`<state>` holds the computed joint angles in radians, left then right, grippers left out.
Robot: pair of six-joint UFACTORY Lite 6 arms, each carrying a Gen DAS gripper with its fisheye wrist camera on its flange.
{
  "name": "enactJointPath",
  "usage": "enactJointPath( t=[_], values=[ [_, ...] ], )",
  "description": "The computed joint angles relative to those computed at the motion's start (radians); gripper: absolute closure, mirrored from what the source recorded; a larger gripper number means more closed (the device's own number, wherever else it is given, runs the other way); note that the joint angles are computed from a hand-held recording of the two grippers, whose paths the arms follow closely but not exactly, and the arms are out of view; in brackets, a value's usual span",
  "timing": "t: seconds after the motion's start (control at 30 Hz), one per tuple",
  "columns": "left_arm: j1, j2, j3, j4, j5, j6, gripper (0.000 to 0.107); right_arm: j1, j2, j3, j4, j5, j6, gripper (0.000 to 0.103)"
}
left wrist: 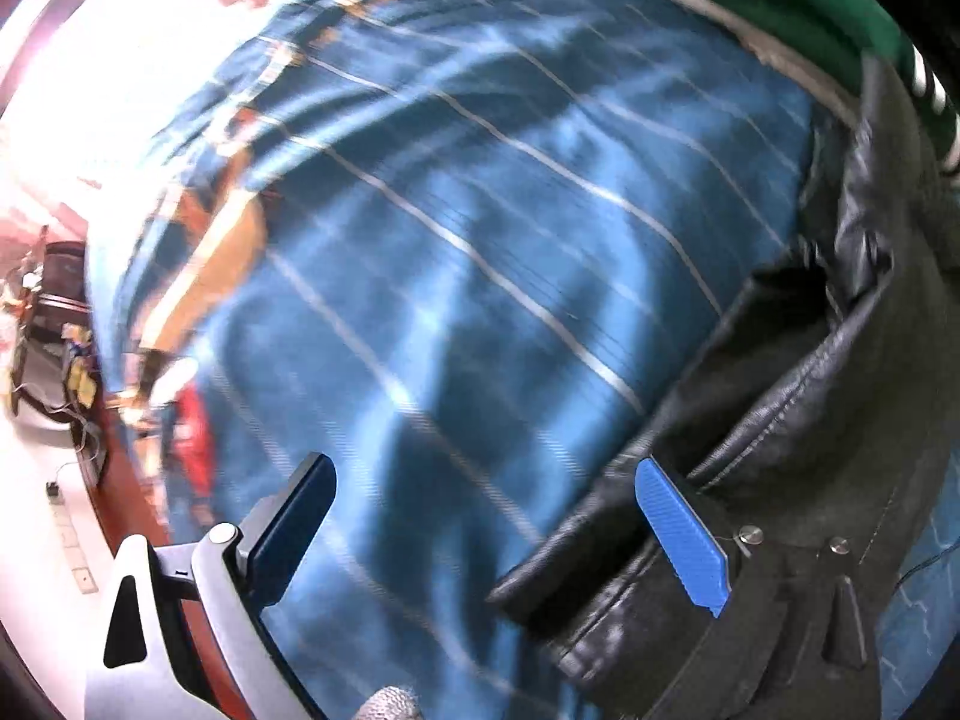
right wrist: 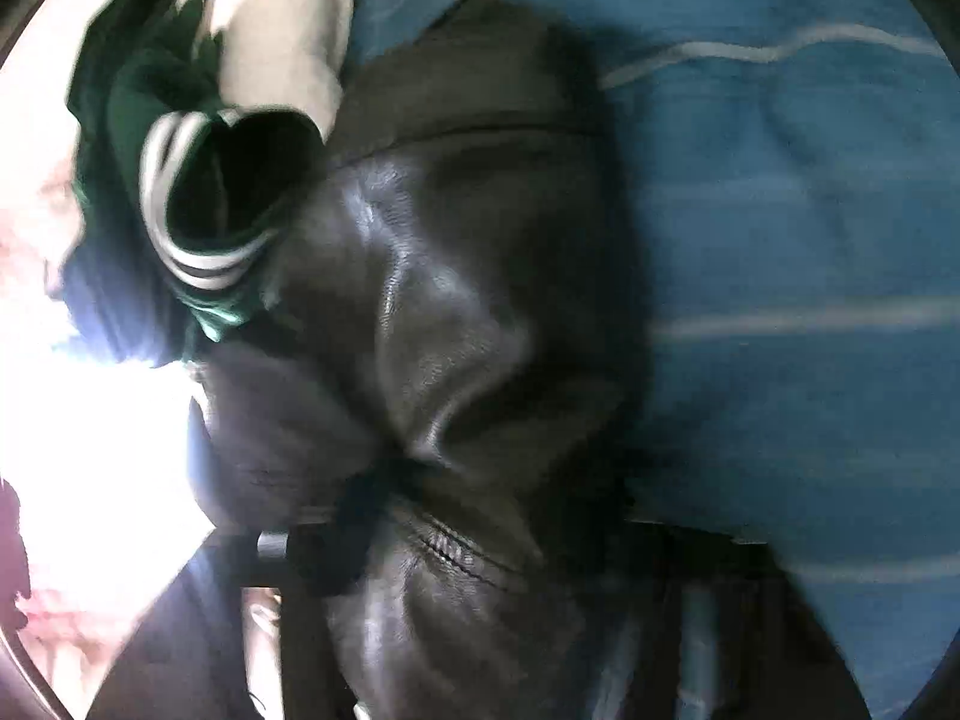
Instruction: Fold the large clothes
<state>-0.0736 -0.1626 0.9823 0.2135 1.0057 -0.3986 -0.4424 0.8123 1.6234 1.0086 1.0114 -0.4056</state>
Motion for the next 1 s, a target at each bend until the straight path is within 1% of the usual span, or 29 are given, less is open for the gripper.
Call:
enactJointPath(
  t=[0.03,0.1,0.13,0.17,0.2,0.23,0.27,0.3,0.33,0.37,0.4,0.43,0.47,0.5,0.53,0.57,0.63,0.67,0.7,0.73,0.77,0.8,0.87,0.93,1.0],
  values=[
    [0.016,-0.019,0.008,0.002,0.016,0.009,0.004,-0.021,-0.055,-0.076,0.043,-0.009,-0.017,0.078],
    [0.05,-0.062,0.025,0.001,0.065,0.036,0.004,-0.085,-0.216,-0.269,0.128,-0.007,-0.029,0.081],
    [0.07,-0.08,0.035,-0.011,0.087,0.056,0.004,-0.126,-0.32,-0.362,0.118,0.006,-0.016,0.082],
    [0.093,-0.103,0.043,-0.031,0.113,0.083,0.004,-0.153,-0.425,-0.448,0.108,-0.003,0.014,0.082],
    [0.1,-0.117,0.048,-0.045,0.134,0.095,0.004,-0.219,-0.529,-0.528,0.055,0.029,0.035,0.082],
    [0.111,-0.136,0.049,-0.066,0.157,0.117,0.004,-0.305,-0.634,-0.598,-0.021,0.087,0.082,0.082],
    [0.093,-0.154,0.04,-0.083,0.171,0.107,0.004,-0.391,-0.739,-0.659,-0.086,0.125,0.118,0.082],
    [0.083,-0.174,0.032,-0.101,0.185,0.105,0.004,-0.496,-0.843,-0.712,-0.191,0.188,0.131,0.082],
    [0.032,-0.192,0.0,-0.117,0.178,0.07,0.004,-0.601,-0.934,-0.752,-0.295,0.246,0.13,0.081],
    [0.003,-0.193,-0.02,-0.125,0.169,0.054,0.004,-0.705,-0.982,-0.771,-0.364,0.312,0.087,0.079],
    [-0.028,-0.195,-0.04,-0.134,0.167,0.039,0.005,-0.81,-1.002,-0.773,-0.463,0.355,0.061,0.072],
    [-0.056,-0.192,-0.059,-0.154,0.159,0.028,0.005,-0.915,-0.983,-0.771,-0.537,0.389,0.017,0.068],
    [-0.082,-0.184,-0.07,-0.178,0.148,0.018,0.005,-0.981,-0.929,-0.743,-0.582,0.4,-0.009,0.065],
    [-0.109,-0.173,-0.089,-0.211,0.122,0.014,0.005,-1.011,-0.877,-0.707,-0.624,0.399,0.002,0.052],
    [-0.129,-0.163,-0.1,-0.231,0.101,0.013,0.005,-1.057,-0.849,-0.702,-0.675,0.396,-0.019,0.045],
    [-0.153,-0.152,-0.111,-0.242,0.078,0.002,0.005,-1.062,-0.852,-0.708,-0.686,0.403,-0.025,0.043],
    [-0.196,-0.119,-0.126,-0.278,0.031,-0.012,0.005,-1.073,-0.86,-0.66,-0.705,0.441,-0.047,0.042],
    [-0.206,-0.101,-0.129,-0.306,0.011,-0.008,0.007,-1.08,-0.864,-0.632,-0.706,0.46,-0.068,0.042],
    [-0.216,-0.084,-0.132,-0.333,-0.013,-0.001,0.009,-1.105,-0.841,-0.606,-0.725,0.454,-0.105,0.042],
    [-0.238,-0.08,-0.134,-0.331,-0.041,-0.015,0.016,-1.104,-0.847,-0.578,-0.731,0.463,-0.116,0.042],
    [-0.282,-0.073,-0.123,-0.289,-0.063,-0.053,0.06,-1.083,-0.875,-0.588,-0.725,0.467,-0.107,0.042],
    [-0.31,-0.06,-0.108,-0.261,-0.064,-0.071,0.096,-1.083,-0.875,-0.556,-0.728,0.475,-0.121,0.042],
    [-0.361,-0.061,-0.054,-0.212,-0.05,-0.114,0.097,-1.067,-0.864,-0.503,-0.725,0.485,-0.137,0.042],
    [-0.389,-0.083,0.021,-0.182,-0.024,-0.132,0.097,-1.018,-0.943,-0.541,-0.707,0.503,-0.118,0.042],
    [-0.398,-0.084,0.136,-0.168,0.015,-0.13,0.097,-0.929,-0.97,-0.544,-0.674,0.495,-0.082,0.042]
  ],
)
